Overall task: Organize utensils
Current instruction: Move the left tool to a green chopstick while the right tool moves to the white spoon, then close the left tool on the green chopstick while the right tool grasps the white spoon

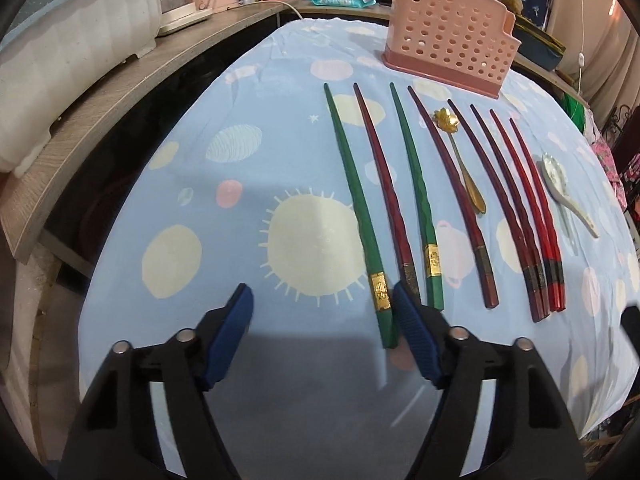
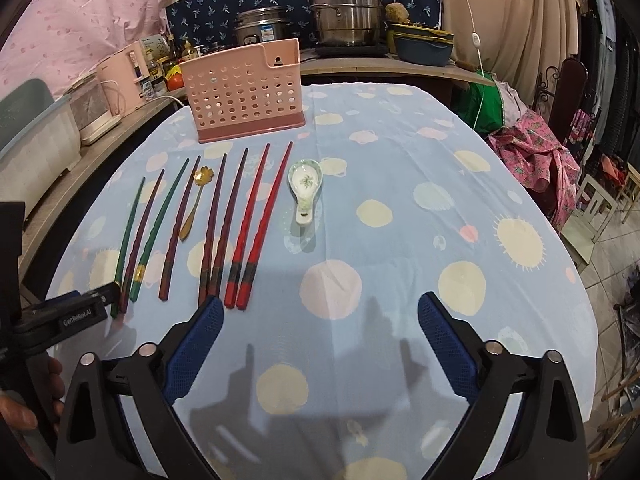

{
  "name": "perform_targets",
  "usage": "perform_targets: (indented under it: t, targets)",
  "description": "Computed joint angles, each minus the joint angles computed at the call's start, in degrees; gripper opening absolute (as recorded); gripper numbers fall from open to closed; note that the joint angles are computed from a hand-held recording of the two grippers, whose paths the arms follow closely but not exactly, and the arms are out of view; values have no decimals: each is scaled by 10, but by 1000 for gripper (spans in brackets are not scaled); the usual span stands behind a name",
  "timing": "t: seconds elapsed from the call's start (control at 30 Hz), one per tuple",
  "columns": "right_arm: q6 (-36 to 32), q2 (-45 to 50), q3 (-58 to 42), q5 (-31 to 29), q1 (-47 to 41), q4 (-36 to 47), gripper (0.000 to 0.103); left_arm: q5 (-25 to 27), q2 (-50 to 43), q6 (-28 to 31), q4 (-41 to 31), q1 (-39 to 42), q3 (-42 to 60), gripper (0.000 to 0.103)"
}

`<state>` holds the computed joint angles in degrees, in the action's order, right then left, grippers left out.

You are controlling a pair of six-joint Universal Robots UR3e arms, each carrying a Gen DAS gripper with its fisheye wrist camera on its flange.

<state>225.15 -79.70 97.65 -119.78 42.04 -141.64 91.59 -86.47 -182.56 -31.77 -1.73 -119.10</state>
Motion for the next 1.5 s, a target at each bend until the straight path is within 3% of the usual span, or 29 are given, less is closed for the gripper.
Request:
perform_targets:
  t: [0.37, 0.43, 0.57, 0.7, 0.8, 1.1, 1.5]
  targets:
    - [-71, 55, -60, 71, -86, -62, 56, -38, 28, 25, 5, 27, -26, 31]
    - [-74, 62, -67, 88, -102, -68, 51, -41, 30, 27, 10, 30, -30, 20]
    - [-81, 81, -75, 113, -123, -72, 40, -42, 29, 26, 19, 30, -34, 20]
    - [-76, 92, -67, 154, -145, -86, 22, -34, 23, 26, 21, 24, -31, 20]
    - [-69, 100, -59, 177, -155, -99, 15, -33, 22, 27, 23, 23, -31, 20]
    - [-63, 112, -36, 213, -167, -126, 11, -27, 18, 24, 36, 18, -34, 20]
    - [-64, 102, -14, 206, -158, -142, 9, -27, 19, 24, 52, 17, -45, 20]
